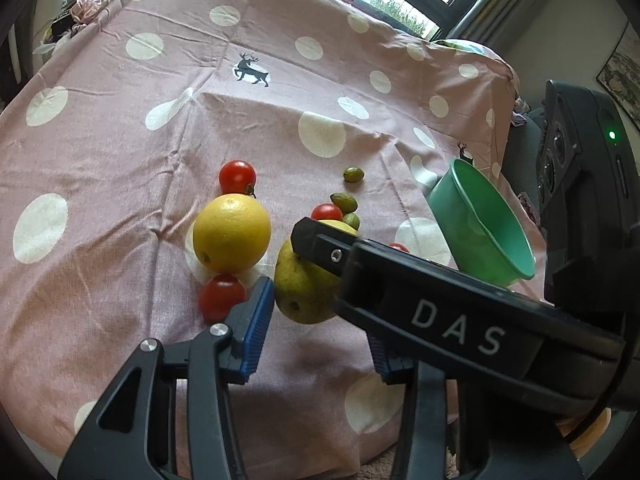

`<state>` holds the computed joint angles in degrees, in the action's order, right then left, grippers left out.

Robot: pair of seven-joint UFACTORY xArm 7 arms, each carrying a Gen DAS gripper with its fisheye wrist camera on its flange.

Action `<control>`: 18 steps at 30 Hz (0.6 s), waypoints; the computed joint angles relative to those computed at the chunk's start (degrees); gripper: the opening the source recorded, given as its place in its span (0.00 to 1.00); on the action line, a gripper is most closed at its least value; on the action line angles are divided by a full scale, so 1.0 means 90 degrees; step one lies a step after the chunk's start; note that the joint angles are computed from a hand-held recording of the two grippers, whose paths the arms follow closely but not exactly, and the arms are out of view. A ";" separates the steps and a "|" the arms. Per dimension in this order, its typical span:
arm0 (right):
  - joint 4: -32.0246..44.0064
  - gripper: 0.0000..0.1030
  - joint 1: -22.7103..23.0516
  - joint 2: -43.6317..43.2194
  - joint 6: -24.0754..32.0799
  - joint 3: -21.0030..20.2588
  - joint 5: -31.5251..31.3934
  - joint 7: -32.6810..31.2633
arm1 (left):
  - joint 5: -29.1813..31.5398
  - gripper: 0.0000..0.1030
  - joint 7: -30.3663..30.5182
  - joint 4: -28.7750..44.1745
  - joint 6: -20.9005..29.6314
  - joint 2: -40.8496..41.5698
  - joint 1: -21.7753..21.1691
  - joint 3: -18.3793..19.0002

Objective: Organize fruits
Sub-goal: 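Lift the pear with the right tool and carry it over the green bowl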

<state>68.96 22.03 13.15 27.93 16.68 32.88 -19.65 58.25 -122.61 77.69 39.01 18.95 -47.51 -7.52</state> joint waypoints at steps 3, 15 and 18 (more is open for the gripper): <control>-0.0104 0.56 -0.0068 -0.0134 -0.0148 0.0039 0.0227 -0.0190 | 0.0134 0.41 0.0043 0.0148 0.0134 0.0051 -0.0071 0.0019; -0.0073 0.56 -0.0211 -0.0697 -0.0482 -0.0090 0.1312 -0.0988 | 0.0561 0.41 0.1047 0.1296 0.0881 0.0311 -0.0270 0.0105; 0.0065 0.56 -0.0215 -0.0780 -0.0471 -0.0179 0.1521 -0.1162 | 0.0606 0.41 0.1359 0.1625 0.0993 0.0397 -0.0319 0.0168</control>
<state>69.55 20.10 6.13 23.70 15.07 46.57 -30.11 63.70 -110.37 92.31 47.94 22.52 -50.37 -6.00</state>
